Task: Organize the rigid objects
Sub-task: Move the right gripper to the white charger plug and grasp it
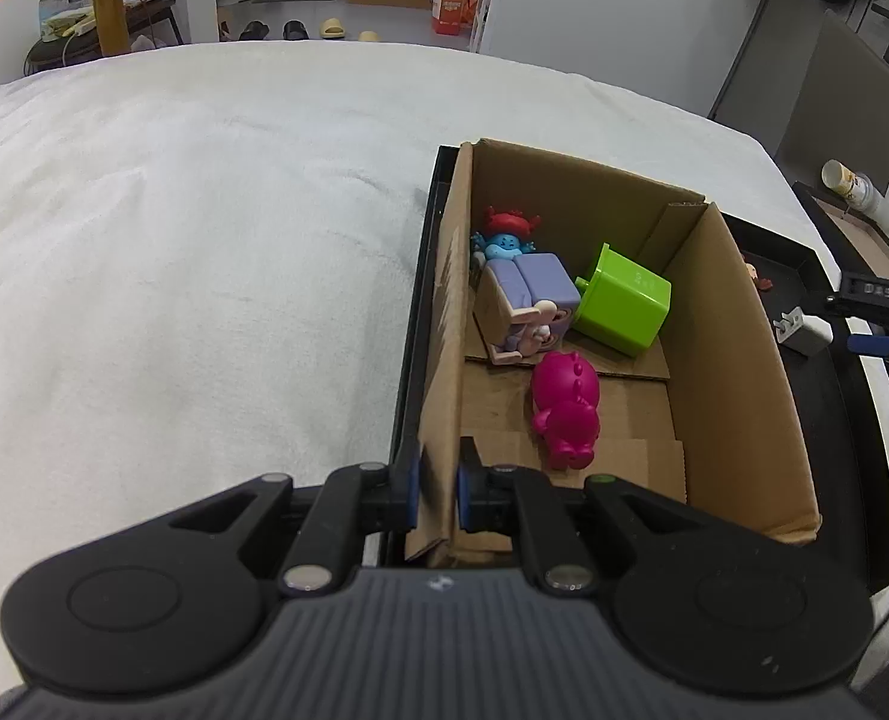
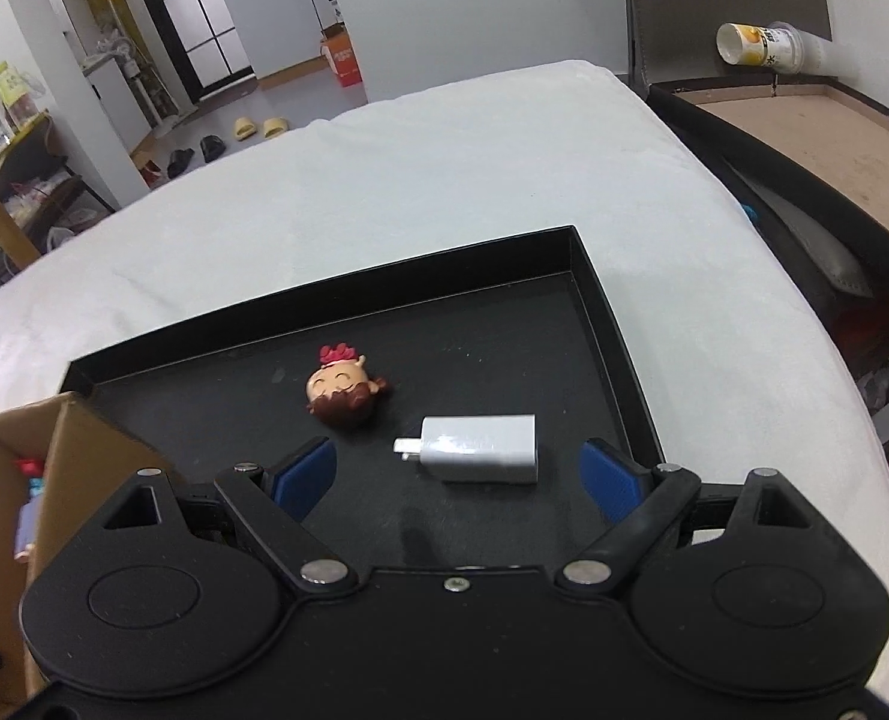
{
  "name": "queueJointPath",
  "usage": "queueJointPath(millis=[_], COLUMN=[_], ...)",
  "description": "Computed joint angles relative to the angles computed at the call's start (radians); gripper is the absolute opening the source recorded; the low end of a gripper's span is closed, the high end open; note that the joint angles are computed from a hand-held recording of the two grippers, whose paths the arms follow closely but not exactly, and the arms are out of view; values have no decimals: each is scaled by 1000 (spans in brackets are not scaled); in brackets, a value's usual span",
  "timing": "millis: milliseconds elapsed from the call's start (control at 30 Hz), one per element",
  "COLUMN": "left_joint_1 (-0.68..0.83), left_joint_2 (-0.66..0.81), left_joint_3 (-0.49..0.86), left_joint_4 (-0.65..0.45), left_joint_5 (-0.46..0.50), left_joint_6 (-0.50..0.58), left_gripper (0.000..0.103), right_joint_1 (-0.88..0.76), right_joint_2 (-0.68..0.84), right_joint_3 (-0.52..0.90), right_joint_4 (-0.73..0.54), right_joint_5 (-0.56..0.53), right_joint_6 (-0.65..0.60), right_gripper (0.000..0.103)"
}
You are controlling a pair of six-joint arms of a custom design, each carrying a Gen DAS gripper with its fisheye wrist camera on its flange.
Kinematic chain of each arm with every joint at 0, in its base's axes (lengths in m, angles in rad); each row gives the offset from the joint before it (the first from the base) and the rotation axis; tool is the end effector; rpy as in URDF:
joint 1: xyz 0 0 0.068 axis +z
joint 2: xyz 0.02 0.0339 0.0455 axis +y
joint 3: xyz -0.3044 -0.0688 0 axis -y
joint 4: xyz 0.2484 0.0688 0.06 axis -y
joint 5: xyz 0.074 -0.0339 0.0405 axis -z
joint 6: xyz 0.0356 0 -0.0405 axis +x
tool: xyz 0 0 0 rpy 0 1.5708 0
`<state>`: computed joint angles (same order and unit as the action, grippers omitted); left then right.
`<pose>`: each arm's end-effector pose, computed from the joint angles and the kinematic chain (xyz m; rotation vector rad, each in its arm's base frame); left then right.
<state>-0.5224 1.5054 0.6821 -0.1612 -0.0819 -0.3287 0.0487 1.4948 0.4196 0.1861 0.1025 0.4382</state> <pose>0.2385 -0.1340 0.1847 0.2165 2.5569 -0.2240 0.2366 0.0079 0.1421 0.5189 2.4000 0.0877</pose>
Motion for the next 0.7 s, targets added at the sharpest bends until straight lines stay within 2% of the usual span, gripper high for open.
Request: queueJointPath(millis=[133, 333, 367, 433, 700], left_joint_1=[1, 1, 1, 1, 1], left_joint_2=[1, 1, 1, 1, -1], left_joint_3=[0, 0, 0, 0, -4], left_joint_4=[2, 2, 2, 1, 5], left_joint_5=[1, 1, 1, 1, 2], left_joint_6=[-1, -1, -1, -1, 0], left_gripper=[11, 11, 11, 11, 11], right_joint_1=[21, 30, 30, 20, 20], right_joint_2=[76, 150, 160, 172, 62], right_joint_3=[30, 52, 53, 53, 15], right_joint_4=[19, 55, 63, 67, 5], right_joint_5=[50, 68, 69, 40, 13], right_joint_6=[-9, -14, -15, -14, -2], right_gripper=[89, 88, 85, 64, 62])
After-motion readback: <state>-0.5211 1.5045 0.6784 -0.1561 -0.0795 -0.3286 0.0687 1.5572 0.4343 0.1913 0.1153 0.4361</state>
